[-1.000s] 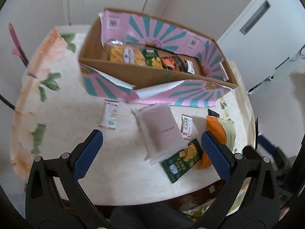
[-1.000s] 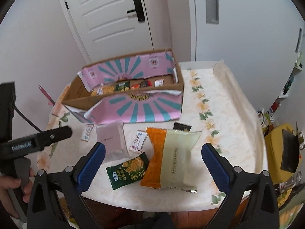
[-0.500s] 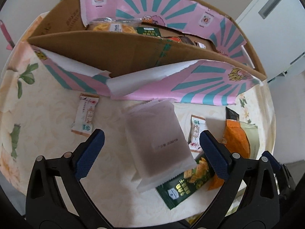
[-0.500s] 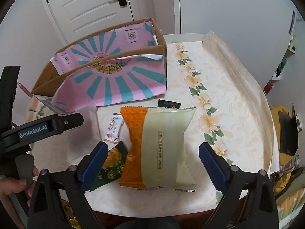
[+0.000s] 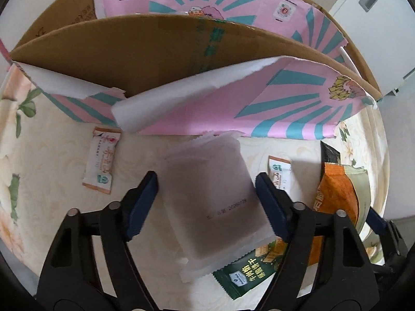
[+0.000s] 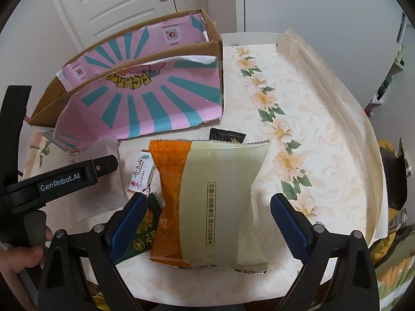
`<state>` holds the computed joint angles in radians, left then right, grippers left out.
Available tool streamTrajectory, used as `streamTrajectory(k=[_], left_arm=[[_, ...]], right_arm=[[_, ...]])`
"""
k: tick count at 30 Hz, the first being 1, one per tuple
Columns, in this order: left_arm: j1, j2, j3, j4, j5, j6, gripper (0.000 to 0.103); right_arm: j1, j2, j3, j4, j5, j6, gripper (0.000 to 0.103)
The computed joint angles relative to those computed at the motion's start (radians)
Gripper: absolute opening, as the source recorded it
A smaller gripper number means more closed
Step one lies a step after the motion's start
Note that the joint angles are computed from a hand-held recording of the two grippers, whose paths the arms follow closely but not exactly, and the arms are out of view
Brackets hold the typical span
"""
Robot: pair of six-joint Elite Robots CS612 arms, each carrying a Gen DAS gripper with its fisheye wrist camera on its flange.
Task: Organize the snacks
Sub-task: 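Move both tools back toward the white pouch and orange-cream bag, then grasp the white pouch with the left gripper while the right grasps the orange-cream bag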
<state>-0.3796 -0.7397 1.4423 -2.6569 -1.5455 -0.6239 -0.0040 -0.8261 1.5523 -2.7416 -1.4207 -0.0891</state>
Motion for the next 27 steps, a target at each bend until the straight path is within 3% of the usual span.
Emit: streamTrajectory(k=[6,10,13,27], left_arm=[[-0.001,0.003,-0.009,0.009,0.004,0.000,0.071],[0.000,0.002,-0.007,0.003,-0.001,-0.005,0.069],[0.003,0.000,-0.001,-0.013,-0.008,-0.017,0.067],[0.007,-0.045,0.073,-0.088,-0.008,-0.046,0.065]], right_arm=[[0.002,0.010,-0.008,0.013,-0.006,0.006,0.081],[0.001,0.014,-0.012,0.021,-0.003,0.003,0.066],[0.001,0.015,-0.014,0.025,0.000,-0.010,0.062],[-0.011,0.006,-0.003,0.017,0.039,-0.030,0.058]])
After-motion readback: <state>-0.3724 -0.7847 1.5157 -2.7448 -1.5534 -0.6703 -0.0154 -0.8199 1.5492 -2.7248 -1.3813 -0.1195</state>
